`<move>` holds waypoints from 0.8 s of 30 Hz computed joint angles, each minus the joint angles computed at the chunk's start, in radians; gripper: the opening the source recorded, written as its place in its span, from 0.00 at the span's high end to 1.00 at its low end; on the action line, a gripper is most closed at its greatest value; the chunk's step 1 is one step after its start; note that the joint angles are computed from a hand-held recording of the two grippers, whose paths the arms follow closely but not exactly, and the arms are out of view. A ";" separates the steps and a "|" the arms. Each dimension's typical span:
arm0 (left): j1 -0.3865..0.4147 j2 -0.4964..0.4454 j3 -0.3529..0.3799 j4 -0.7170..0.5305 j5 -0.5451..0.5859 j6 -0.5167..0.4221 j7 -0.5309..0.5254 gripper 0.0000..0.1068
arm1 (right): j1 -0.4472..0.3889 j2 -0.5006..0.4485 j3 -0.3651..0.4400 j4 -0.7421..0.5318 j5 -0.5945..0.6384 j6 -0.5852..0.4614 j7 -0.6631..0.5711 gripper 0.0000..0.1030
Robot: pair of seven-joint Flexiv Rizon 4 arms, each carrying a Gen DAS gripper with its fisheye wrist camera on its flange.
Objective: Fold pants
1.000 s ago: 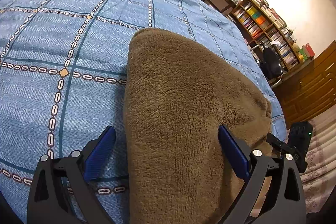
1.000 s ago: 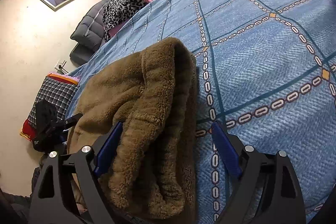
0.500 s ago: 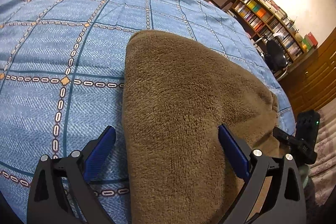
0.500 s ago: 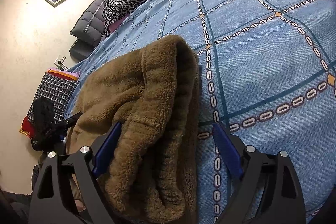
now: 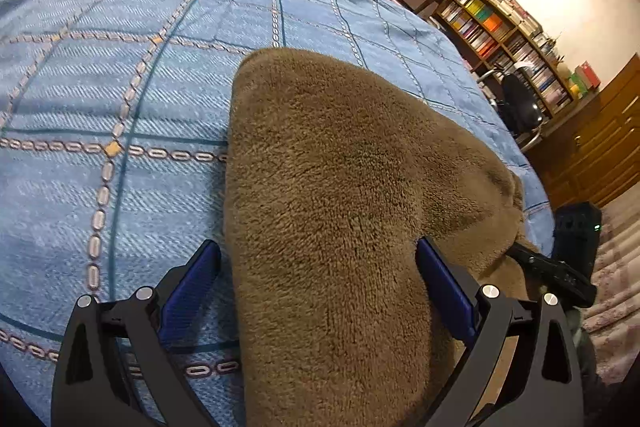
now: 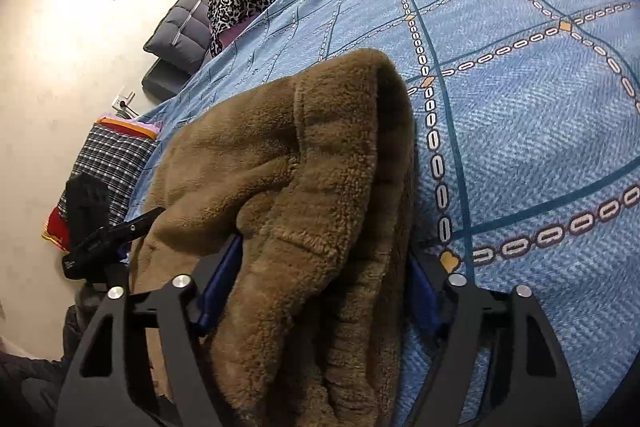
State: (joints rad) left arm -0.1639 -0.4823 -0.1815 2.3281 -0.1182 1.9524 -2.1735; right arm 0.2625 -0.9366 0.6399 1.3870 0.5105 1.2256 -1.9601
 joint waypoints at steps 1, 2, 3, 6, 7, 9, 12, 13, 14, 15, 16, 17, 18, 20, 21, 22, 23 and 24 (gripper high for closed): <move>0.050 -0.010 -0.044 0.003 0.030 0.016 -0.015 0.13 | -0.006 0.000 0.006 0.001 0.004 -0.005 -0.004 0.35; 0.109 -0.025 -0.096 0.007 0.071 0.039 -0.035 0.14 | -0.007 0.001 0.007 0.001 0.006 -0.006 -0.006 0.37; 0.149 -0.039 -0.129 0.009 0.104 0.062 -0.053 0.18 | -0.008 0.002 0.008 0.003 0.008 -0.006 -0.008 0.38; 0.240 -0.075 -0.202 0.007 0.193 0.106 -0.104 0.24 | -0.008 0.008 0.007 0.008 0.015 -0.002 -0.011 0.41; 0.253 -0.081 -0.211 0.006 0.211 0.111 -0.116 0.27 | -0.008 0.013 0.008 0.012 0.019 0.002 -0.011 0.42; 0.292 -0.090 -0.234 0.009 0.252 0.128 -0.141 0.32 | -0.008 0.020 0.010 0.018 0.022 0.013 -0.017 0.45; 0.309 -0.070 -0.241 0.014 0.278 0.125 -0.165 0.44 | -0.014 0.035 0.021 0.032 0.026 0.029 -0.034 0.49; 0.304 -0.057 -0.236 0.013 0.279 0.112 -0.165 0.46 | -0.017 0.042 0.027 0.035 0.027 0.037 -0.044 0.50; 0.289 -0.035 -0.222 0.010 0.272 0.090 -0.157 0.47 | -0.018 0.045 0.030 0.032 0.027 0.039 -0.048 0.51; 0.275 -0.020 -0.210 0.008 0.266 0.077 -0.150 0.48 | -0.020 0.047 0.036 0.026 0.028 0.040 -0.051 0.51; 0.269 -0.009 -0.204 0.002 0.261 0.065 -0.143 0.49 | -0.022 0.048 0.041 0.019 0.030 0.041 -0.057 0.52; 0.261 0.002 -0.197 -0.005 0.254 0.058 -0.136 0.49 | -0.021 0.049 0.042 0.010 0.029 0.043 -0.060 0.52; 0.257 0.009 -0.191 -0.012 0.250 0.054 -0.130 0.50 | -0.018 0.049 0.040 0.000 0.028 0.043 -0.061 0.52; 0.241 0.022 -0.168 -0.036 0.236 0.036 -0.105 0.50 | -0.010 0.038 0.036 -0.043 0.017 0.038 -0.070 0.52; 0.237 0.025 -0.162 -0.052 0.230 0.023 -0.089 0.50 | -0.005 0.033 0.029 -0.061 0.012 0.031 -0.069 0.52; 0.232 0.023 -0.156 -0.073 0.220 0.009 -0.073 0.50 | 0.007 0.022 0.017 -0.098 0.002 0.021 -0.062 0.52; 0.237 0.020 -0.155 -0.103 0.210 -0.014 -0.054 0.50 | 0.019 0.014 0.007 -0.125 -0.005 0.014 -0.055 0.52; 0.235 0.015 -0.151 -0.120 0.199 -0.023 -0.037 0.50 | 0.035 -0.002 -0.008 -0.169 -0.018 0.004 -0.048 0.52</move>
